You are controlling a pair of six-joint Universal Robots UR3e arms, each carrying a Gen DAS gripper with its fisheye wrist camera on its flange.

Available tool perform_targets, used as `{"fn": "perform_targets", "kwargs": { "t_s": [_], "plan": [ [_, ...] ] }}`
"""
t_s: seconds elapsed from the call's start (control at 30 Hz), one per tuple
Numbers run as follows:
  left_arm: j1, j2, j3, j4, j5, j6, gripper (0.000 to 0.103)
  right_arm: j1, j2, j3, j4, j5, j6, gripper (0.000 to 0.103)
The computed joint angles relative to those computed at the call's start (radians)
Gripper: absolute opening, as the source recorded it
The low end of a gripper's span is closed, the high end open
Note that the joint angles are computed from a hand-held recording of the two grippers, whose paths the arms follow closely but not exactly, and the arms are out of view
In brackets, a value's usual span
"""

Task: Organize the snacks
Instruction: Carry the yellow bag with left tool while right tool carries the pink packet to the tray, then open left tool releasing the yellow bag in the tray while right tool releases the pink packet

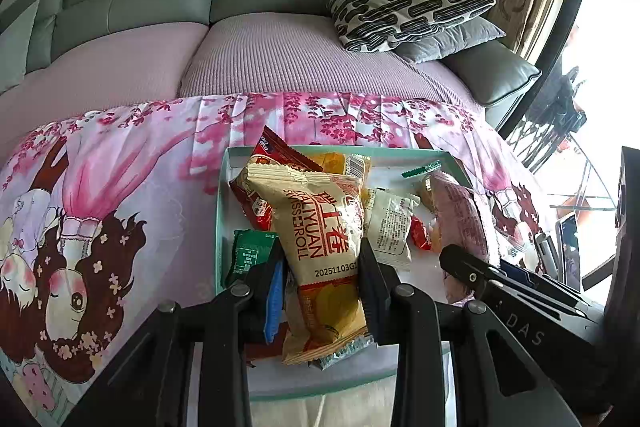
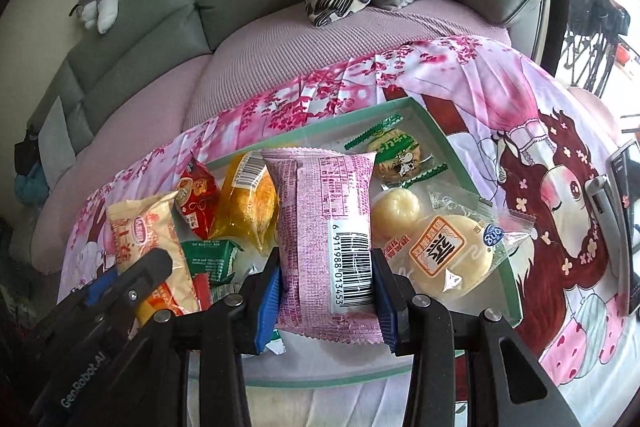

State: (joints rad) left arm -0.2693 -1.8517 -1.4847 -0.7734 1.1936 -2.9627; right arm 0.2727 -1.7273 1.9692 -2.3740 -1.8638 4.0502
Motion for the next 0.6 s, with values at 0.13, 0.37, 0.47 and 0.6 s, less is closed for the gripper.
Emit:
{"fn": "perform_targets", "kwargs": {
  "t_s": [0.13, 0.37, 0.47, 0.6],
  "plan": [
    [-0.01, -0.013, 0.013, -0.001, 0.008, 0.001, 0.035, -0.004, 0.006, 0.003, 0.0, 0.011, -0.005, 0.044],
    [-0.02, -0.04, 0.034, -0.006, -0.007, -0.004, 0.035, -0.006, 0.017, -0.004, 0.012, 0.02, -0.008, 0.044],
    [-0.018, -0.036, 0.032, -0.009, -0.015, -0.009, 0.035, -0.005, 0.02, -0.006, 0.016, 0.02, -0.009, 0.044],
    [-0.014, -0.033, 0.036, -0.019, -0.019, -0.012, 0.039, -0.002, 0.027, -0.011, 0.02, 0.021, -0.011, 0.044]
  ]
}}
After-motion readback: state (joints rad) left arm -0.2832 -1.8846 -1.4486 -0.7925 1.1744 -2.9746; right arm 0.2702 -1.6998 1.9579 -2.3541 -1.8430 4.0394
